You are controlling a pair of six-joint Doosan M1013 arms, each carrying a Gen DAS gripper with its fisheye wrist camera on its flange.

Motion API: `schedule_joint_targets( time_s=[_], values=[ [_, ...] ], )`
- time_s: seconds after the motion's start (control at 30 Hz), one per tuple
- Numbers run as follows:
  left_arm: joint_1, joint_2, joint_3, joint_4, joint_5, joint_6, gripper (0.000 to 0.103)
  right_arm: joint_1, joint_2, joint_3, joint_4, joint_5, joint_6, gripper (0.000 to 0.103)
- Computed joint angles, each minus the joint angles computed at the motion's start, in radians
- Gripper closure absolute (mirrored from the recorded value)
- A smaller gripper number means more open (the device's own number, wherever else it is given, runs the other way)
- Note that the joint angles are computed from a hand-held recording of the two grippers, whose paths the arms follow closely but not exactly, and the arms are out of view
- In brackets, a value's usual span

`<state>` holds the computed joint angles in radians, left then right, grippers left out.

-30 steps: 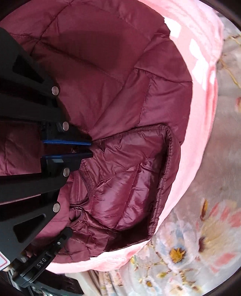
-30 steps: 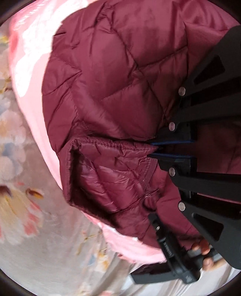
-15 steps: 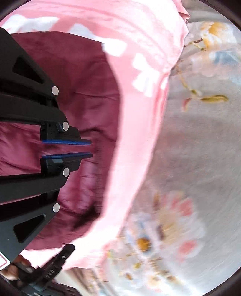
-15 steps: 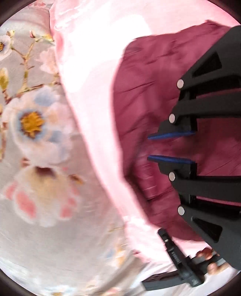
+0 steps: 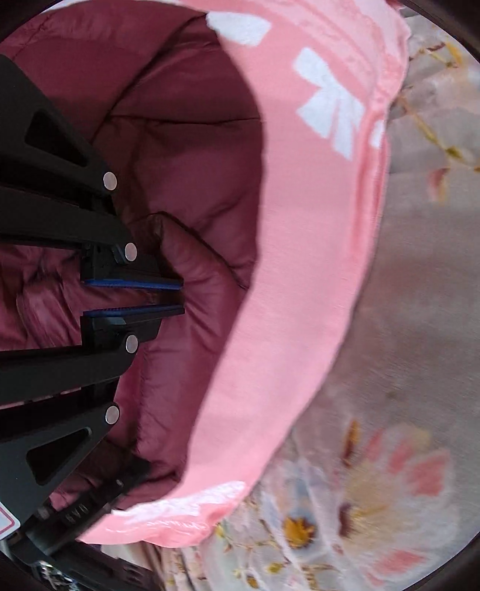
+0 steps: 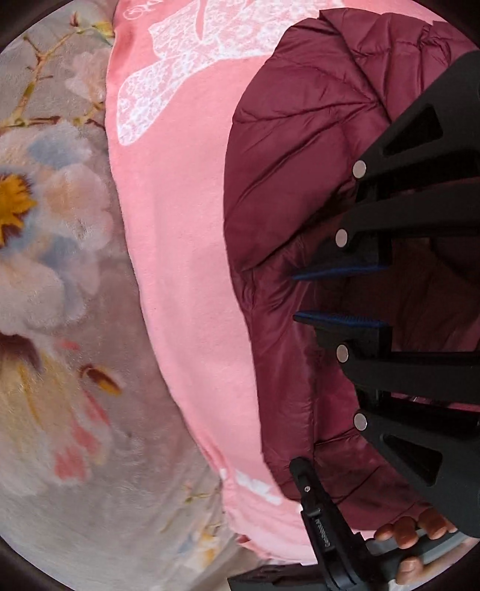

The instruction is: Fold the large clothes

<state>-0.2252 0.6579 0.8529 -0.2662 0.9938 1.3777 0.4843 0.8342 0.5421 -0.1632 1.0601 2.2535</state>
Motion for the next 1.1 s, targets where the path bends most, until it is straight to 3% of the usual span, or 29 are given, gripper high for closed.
schedule_joint_targets(
  time_s=[0.1,0.47,0.7,1.1],
  values=[
    [-0.002,-0.008,0.035,0.026,-0.014,0.026,0.096,0.009,0.011,-0.017,-0.039,0.025,-0.028,0.088],
    [-0.032,-0.051,0.154,0.138,-0.195,0.075,0.095,0.05,0.044,-0.04,-0.232,0.052,-0.042,0.087],
    [-0.056,-0.05,0.15,0.276,-0.198,0.027,0.095,0.054,0.044,-0.036,-0.25,0.05,-0.038,0.087],
    [-0.072,-0.044,0.144,0.359,-0.194,-0.002,0.096,0.059,0.049,-0.044,-0.273,0.062,-0.046,0.087]
  ],
)
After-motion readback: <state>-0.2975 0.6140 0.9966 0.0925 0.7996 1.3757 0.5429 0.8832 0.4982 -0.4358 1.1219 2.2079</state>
